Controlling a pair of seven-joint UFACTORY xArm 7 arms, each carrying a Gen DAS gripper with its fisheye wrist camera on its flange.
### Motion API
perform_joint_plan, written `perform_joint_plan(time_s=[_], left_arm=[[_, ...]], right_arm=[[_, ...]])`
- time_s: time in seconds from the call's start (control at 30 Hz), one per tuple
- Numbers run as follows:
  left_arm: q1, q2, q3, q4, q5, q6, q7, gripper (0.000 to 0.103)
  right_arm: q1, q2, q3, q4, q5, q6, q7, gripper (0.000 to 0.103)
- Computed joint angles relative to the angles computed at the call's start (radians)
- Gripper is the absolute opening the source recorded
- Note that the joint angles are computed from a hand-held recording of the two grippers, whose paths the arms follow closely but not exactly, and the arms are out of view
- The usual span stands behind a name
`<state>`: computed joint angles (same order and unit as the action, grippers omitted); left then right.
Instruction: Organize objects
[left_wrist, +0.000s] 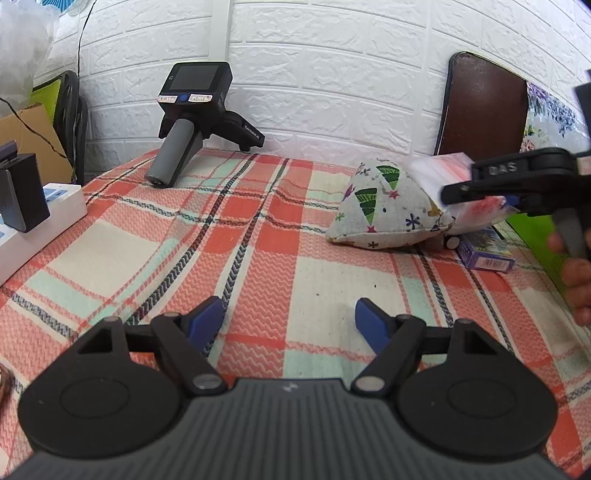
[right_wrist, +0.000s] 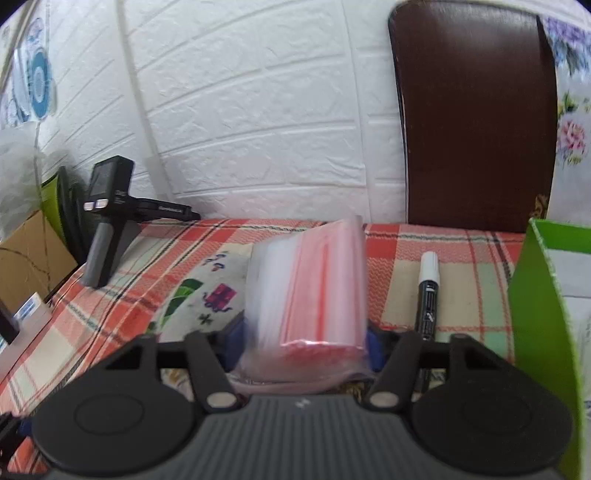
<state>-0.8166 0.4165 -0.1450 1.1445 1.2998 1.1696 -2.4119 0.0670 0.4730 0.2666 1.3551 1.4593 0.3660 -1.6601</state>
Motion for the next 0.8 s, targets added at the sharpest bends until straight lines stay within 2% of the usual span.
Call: perform_joint_plan(time_s=[0.1,0.2,0.27,0.33,0.4,0.43,0.47,0.6,0.7,0.8], left_arm=[[0.001,-0.001,0.001,-0.002,0.001,-0.002,-0.001,0.08],[0.002,0.0,0.0,0.001,-0.002,-0.003,0.007,0.08],[0.005,0.002,0.0,0.006,-0.008,-0.008,0.027,0.082],[0.006,0.011,-0.001,0.021,-0.024,-0.005,0.06,0.084],[0.001,0.021,0.002,0.039,-0.042,0.009,0.089,0.084],[-0.003,0.023,0.003,0.044,-0.05,0.014,0.097,0.084],[-0.006,0.027,0.003,0.05,-0.061,0.021,0.104,0.084],[-0.027,0.044,0.0,0.093,-0.124,0.063,0.147,0.084],[-0.044,0.041,-0.006,0.106,-0.145,0.044,0.16,0.084],[-0.065,0.062,-0.008,0.145,-0.16,0.037,0.216,0.084]], right_arm=[[-0.055,-0.129,-0.022,-0.144,0.031,0.094,-0.019,0.037],[-0.091,-0.269,-0.103,-0.321,-0.058,0.241,0.077,0.037],[-0.121,-0.35,-0.164,-0.432,-0.088,0.349,0.071,0.037],[-0.135,-0.395,-0.213,-0.509,-0.087,0.391,0.035,0.046],[-0.138,-0.416,-0.243,-0.546,-0.051,0.371,-0.012,0.076],[-0.138,-0.427,-0.254,-0.551,-0.05,0.359,-0.018,0.079],[-0.139,-0.435,-0.263,-0.554,-0.053,0.36,-0.023,0.078],[-0.153,-0.474,-0.299,-0.587,0.022,0.379,-0.105,0.086],[-0.166,-0.476,-0.319,-0.6,0.038,0.41,-0.125,0.086],[-0.178,-0.479,-0.328,-0.606,0.041,0.44,-0.147,0.086]])
